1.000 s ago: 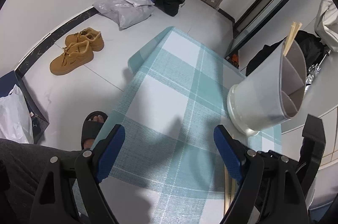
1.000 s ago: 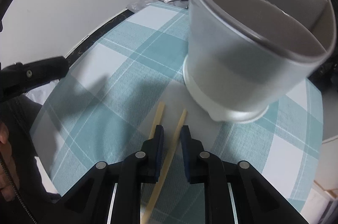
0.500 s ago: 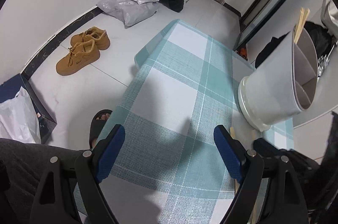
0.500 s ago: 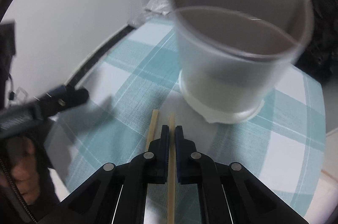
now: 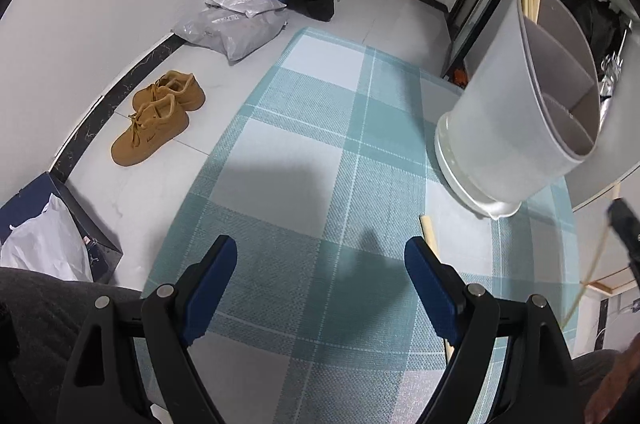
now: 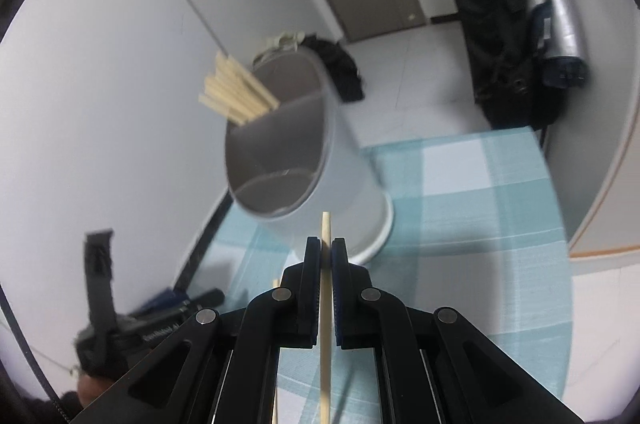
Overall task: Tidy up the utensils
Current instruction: 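Lift the chopstick off the cloth and carry it toward the holder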
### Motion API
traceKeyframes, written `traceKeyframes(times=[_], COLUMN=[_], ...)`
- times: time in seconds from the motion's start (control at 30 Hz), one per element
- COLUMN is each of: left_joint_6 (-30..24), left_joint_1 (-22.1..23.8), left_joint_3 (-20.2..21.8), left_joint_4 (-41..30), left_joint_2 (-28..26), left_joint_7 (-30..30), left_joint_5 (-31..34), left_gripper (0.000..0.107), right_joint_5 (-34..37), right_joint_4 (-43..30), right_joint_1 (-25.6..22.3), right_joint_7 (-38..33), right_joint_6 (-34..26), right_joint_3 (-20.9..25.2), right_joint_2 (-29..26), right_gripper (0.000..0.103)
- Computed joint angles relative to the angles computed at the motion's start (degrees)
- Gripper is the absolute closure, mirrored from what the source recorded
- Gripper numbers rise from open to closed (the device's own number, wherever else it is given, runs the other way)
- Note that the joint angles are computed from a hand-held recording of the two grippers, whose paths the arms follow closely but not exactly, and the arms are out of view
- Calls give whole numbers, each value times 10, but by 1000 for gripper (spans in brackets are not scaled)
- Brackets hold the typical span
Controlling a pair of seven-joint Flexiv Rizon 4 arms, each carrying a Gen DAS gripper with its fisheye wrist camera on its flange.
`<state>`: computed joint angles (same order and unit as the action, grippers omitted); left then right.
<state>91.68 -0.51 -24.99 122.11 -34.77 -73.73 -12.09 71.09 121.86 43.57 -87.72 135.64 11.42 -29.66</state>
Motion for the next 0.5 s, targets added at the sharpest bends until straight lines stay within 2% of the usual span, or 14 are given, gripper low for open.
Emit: traceKeyframes(times=[0.1, 0.23, 0.33, 0.5], left_joint_6=[-17, -37, -63, -100], left_joint_1=[-38, -69, -101, -135], left_joint_3=[37, 64, 94, 116], left_joint_4=[-12, -22, -33, -59], left_joint_2=[3, 9, 12, 7], left_joint_7=[-3, -2, -4, -6], left_joint_5=[3, 3, 4, 1], left_gripper=[24, 24, 24, 24], right_joint_5=[-100, -161, -184, -194], right_joint_4=[65, 126, 140, 151], right_joint_1=[-23, -35, -32, -29], right_joint_7=[172, 309, 360, 417], right_joint_6=[99, 183, 208, 236], right_joint_3=[43, 55, 42, 23], right_joint_2=[-40, -78, -97, -117], right_gripper=[98, 99, 99, 99])
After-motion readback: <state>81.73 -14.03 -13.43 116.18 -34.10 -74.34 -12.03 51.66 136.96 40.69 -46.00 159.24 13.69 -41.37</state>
